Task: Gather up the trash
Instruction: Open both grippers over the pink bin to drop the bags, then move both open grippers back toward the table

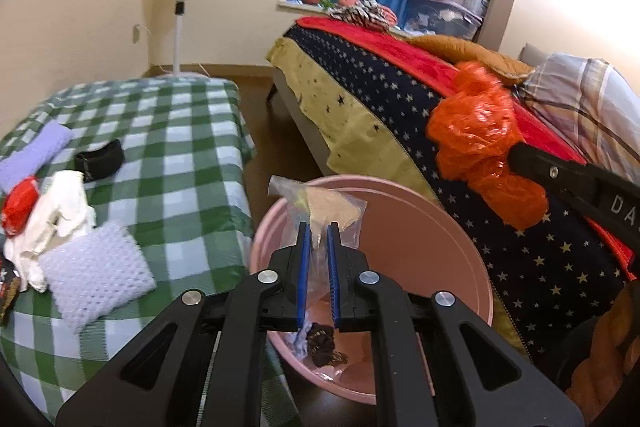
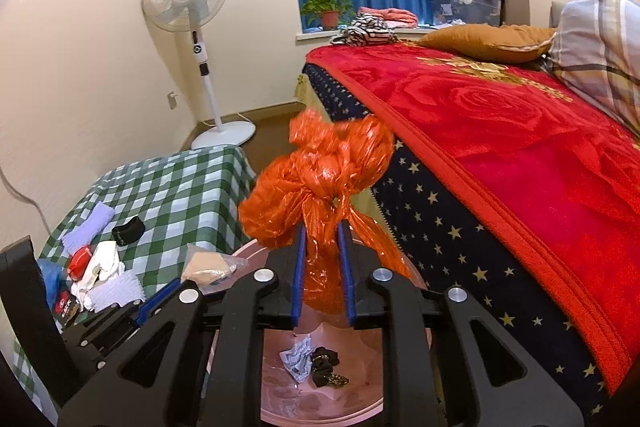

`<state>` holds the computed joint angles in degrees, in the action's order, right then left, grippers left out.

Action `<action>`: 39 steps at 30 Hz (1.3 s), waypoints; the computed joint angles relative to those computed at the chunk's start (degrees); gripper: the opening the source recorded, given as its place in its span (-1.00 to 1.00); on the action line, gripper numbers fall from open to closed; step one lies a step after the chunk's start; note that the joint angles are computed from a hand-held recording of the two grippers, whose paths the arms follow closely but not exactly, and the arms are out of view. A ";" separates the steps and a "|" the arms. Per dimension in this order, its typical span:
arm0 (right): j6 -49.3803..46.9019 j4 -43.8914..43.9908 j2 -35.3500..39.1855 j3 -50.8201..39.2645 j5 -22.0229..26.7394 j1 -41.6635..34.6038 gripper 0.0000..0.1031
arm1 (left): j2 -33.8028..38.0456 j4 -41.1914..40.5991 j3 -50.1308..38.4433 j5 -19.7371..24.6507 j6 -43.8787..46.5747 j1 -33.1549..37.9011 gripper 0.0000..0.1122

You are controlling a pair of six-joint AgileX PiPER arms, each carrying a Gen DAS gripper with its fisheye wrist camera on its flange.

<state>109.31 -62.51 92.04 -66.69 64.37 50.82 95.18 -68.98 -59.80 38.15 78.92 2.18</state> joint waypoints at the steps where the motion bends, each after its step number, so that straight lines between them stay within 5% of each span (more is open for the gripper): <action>1: 0.82 -0.17 -0.10 0.18 0.68 0.14 -0.09 | 0.52 1.19 -0.44 0.27 -0.87 -0.22 -0.62; 3: 1.74 -0.52 -0.61 0.71 1.07 0.25 0.01 | 0.51 1.39 0.06 -0.11 -0.91 -0.28 -0.39; 28: 5.21 -6.59 -0.46 -0.03 0.79 8.87 0.01 | -11.30 2.69 6.47 9.42 3.29 20.11 -0.39; 39: 2.96 -7.06 4.88 -5.36 -4.75 8.44 0.01 | -7.66 -0.97 5.34 5.45 7.93 27.93 -0.39</action>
